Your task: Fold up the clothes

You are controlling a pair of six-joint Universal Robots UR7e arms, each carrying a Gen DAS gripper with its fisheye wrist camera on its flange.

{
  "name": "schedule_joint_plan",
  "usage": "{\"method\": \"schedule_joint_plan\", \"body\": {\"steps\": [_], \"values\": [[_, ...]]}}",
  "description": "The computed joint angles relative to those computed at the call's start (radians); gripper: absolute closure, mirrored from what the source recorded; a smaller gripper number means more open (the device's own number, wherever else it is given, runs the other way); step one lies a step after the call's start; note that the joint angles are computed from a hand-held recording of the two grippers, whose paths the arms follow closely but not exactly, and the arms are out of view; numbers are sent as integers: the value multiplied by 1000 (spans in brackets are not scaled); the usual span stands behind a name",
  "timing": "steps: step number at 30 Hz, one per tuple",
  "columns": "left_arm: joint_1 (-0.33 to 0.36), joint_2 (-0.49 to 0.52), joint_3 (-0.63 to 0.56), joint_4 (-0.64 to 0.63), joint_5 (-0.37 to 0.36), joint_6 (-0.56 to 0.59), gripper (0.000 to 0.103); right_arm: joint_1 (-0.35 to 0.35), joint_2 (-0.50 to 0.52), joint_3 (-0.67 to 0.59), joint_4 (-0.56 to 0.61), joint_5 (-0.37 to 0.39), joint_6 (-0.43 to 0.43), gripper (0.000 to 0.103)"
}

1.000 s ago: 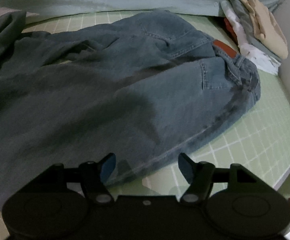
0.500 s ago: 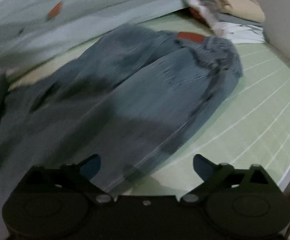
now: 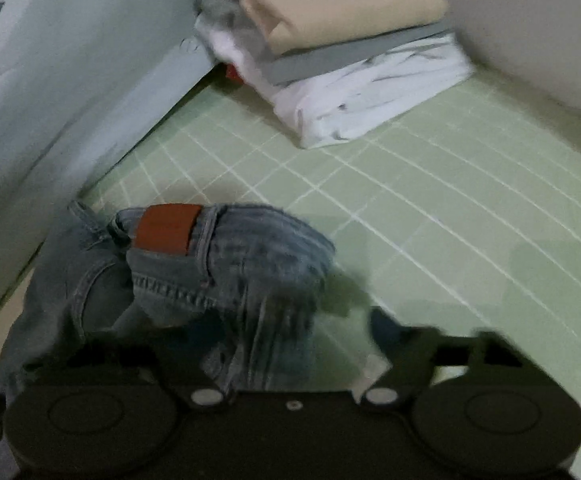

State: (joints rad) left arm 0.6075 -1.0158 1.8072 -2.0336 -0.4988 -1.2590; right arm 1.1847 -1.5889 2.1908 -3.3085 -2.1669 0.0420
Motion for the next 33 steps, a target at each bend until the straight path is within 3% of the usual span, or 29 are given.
{"method": "schedule_joint_plan", "body": {"steps": [2,4,5,8,12,15,17,19,21,23,28,33], "values": [[-20,38,-25,6,-20,10,23,-36,-23,0,39,80,-40,64],[-28,76,-50,-15,-34,53,23,-57,-36,22,11,127,-104,78],[-30,95,-63,-33,-41,82,23,-62,-44,39,-15,135,-136,84],[-35,150,-103,-86,-61,167,23,-74,-89,99,-78,113,-189,85],[-33,206,-139,-160,-85,262,18,-96,-160,160,-70,37,-230,84],[-20,239,-174,-140,-116,276,18,-92,-177,171,-67,-8,-284,78],[-8,256,-204,-95,-131,259,17,-59,-154,162,-140,-60,-333,61],[7,271,-238,-40,-138,233,17,-17,-113,140,-246,-115,-404,59],[23,284,-269,-1,-138,206,17,21,-59,99,-353,-139,-499,49],[40,301,-300,11,-140,193,16,27,-30,50,-359,-94,-541,42],[86,361,-402,29,-162,231,15,3,60,-108,-151,56,-546,41],[116,426,-499,93,-195,253,15,1,174,-252,22,87,-552,47]]}}
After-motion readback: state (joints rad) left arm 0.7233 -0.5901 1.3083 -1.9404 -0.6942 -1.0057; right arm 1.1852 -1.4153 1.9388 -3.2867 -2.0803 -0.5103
